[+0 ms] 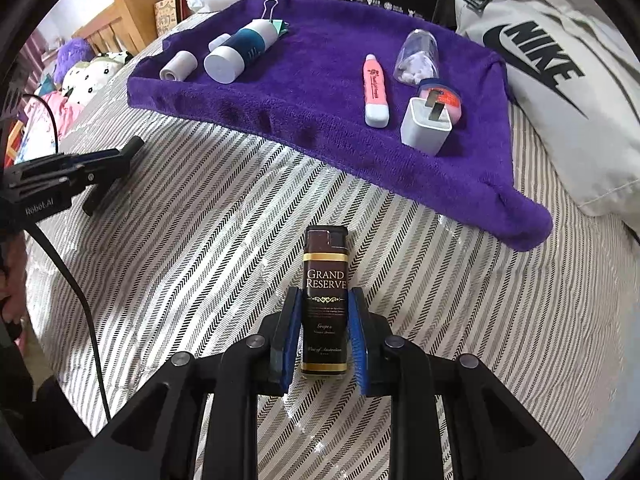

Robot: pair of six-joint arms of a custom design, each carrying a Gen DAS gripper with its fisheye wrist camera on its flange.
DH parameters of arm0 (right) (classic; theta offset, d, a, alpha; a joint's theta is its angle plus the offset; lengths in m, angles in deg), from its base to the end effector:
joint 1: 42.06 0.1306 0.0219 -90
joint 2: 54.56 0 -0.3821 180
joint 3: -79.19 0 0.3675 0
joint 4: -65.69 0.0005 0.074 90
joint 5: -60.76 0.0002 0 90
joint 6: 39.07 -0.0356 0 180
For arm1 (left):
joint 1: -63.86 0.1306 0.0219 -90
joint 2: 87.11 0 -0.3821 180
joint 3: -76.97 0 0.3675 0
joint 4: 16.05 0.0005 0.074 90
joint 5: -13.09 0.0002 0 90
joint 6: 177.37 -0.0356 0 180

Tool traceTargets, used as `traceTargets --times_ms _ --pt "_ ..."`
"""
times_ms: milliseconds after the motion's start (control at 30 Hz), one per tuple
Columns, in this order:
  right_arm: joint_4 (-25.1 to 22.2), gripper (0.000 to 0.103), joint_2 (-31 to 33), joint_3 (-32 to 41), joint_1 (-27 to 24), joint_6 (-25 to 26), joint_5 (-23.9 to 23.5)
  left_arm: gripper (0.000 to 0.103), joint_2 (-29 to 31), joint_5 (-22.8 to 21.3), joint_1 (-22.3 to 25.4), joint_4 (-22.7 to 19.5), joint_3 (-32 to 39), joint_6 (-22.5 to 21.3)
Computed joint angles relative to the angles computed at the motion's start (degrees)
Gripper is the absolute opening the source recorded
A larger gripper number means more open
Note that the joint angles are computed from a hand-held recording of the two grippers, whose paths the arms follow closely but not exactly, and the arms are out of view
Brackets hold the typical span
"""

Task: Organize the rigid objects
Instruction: 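Lift the Grand Reserve box and carry it toward the towel with the right gripper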

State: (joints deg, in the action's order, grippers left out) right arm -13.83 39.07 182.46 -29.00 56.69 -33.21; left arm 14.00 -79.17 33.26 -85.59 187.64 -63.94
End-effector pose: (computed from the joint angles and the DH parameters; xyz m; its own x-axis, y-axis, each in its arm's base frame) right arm 0.4339 0.1027 0.4706 -0.8851 -0.3081 -0.3488 -0.3392 0.9402 0.0302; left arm 0.4417 -0.2601 0.4716 -0.8793 0.0584 -0.4726 0.1548 0.9736 -0.1676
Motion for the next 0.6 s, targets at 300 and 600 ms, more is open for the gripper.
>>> traceTargets --times_ms 300,600 --pt "1.49 0.023 -1.11 -1.49 -0.67 -1.81 -1.03 0.021 -1.06 1.33 0.53 0.32 -0.25 0.66" --pt "0.73 0.023 -1.57 0.86 -3.03 -1.4 -5.47 0.021 0.08 2.27 0.7 -0.78 3.47 0.01"
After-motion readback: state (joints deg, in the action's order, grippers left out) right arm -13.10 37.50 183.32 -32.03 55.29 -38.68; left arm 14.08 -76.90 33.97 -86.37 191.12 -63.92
